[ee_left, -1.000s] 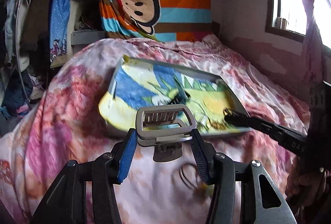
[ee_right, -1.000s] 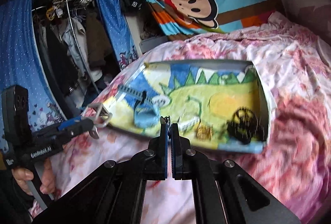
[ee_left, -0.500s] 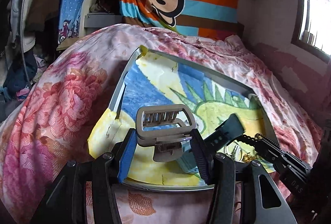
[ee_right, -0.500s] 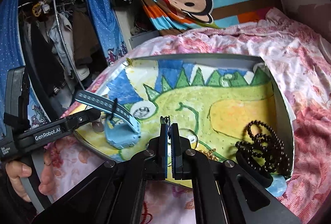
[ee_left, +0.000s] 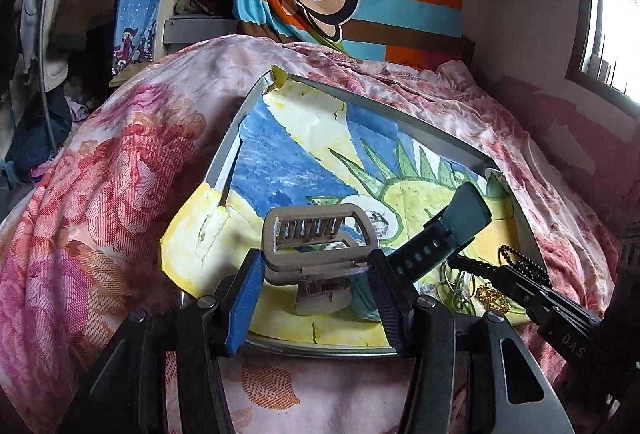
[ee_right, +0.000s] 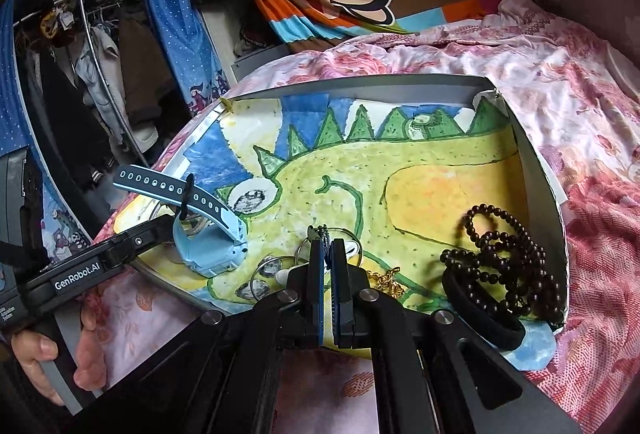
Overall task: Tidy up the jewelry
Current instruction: 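Carry the claw clip with the left tool while the right tool carries its clip over the tray, then open the left tool over the tray while the right tool releases its clip inside, then withdraw both tools from the tray toward the hair tie and red bracelet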
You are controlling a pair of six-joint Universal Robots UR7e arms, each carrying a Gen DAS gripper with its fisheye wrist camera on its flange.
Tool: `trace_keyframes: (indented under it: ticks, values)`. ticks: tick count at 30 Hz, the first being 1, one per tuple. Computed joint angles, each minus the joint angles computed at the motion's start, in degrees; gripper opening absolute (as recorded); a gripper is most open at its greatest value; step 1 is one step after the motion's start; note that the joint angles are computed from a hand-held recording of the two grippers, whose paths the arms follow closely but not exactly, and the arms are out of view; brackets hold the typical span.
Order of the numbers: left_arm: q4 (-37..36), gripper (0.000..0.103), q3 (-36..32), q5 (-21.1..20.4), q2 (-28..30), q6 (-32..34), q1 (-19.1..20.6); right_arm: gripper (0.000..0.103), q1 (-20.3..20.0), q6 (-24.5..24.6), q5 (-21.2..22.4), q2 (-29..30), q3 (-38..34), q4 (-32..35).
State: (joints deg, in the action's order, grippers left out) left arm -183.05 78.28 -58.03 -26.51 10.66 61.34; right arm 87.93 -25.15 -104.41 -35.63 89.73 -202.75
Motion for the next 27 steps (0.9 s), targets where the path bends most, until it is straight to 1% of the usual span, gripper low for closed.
trace_keyframes:
  ticks: [2,4,6,10,12,14,16,18,19,20,21,23,24,26,27]
  values:
    - [0.76,0.053,0.0,0.13,-0.21,-0.95,0.02,0.004,0.05,0.32,-0.38,-0.07,0.01,0.23]
    - [0.38,0.064,0.66,-0.39,-0.63,-1.67,0.04,0.004,-0.04,0.92,-0.53,-0.29,0.3,0.27]
    - [-0.77,0.07,1.36,-0.82,-0.97,-1.72,-0.04,0.004,-0.26,1.42,-0.25,-0.65,0.88,-0.07]
    - [-2.25,0.075,2.77,-0.97,-1.97,-2.03,-0.43,0.005,-0.3,1.94,-0.27,-1.34,2.01,-1.14]
    - [-3.18,0.079,3.58,-0.71,-2.49,-2.26,-0.68,0.013,-0.12,1.74,-0.55,-1.61,2.64,-1.88]
    - [-4.48,0.082,4.87,-0.41,-3.37,-2.79,-1.14,0.034,0.23,1.1,-1.11,-1.96,3.57,-3.39]
    - [-5.27,0.089,5.97,-0.54,-4.25,-3.29,-1.48,0.04,0.69,-0.01,-1.47,-2.39,4.83,-5.82]
    - [-7.35,0.094,7.86,-0.11,-5.36,-3.38,-2.27,0.041,1.39,-1.41,-2.42,-2.95,5.91,-7.38]
    - [-8.32,0.096,8.65,-0.03,-5.77,-3.22,-2.54,0.045,1.83,-2.39,-3.17,-3.23,6.5,-8.32]
    - [-9.34,0.098,9.45,0.08,-6.22,-3.0,-2.9,0.05,2.16,-3.12,-3.67,-3.53,7.07,-9.14]
    - [-10.55,0.1,10.59,0.36,-6.86,-2.82,-3.44,0.053,2.55,-3.79,-4.08,-3.97,7.86,-10.07]
    - [-12.54,0.101,12.42,0.7,-7.84,-2.6,-4.23,0.062,3.21,-4.78,-4.27,-5.23,9.81,-11.69]
    - [-13.44,0.103,13.13,0.91,-8.19,-2.51,-4.57,0.064,3.62,-5.31,-4.43,-5.92,10.92,-12.67]
    - [-15.94,0.103,15.05,1.46,-9.11,-2.33,-5.46,0.073,4.27,-6.23,-4.9,-6.91,12.48,-14.26]
    - [-16.58,0.103,15.78,1.43,-9.55,-2.1,-5.71,0.075,4.7,-6.78,-5.28,-7.47,13.35,-15.23]
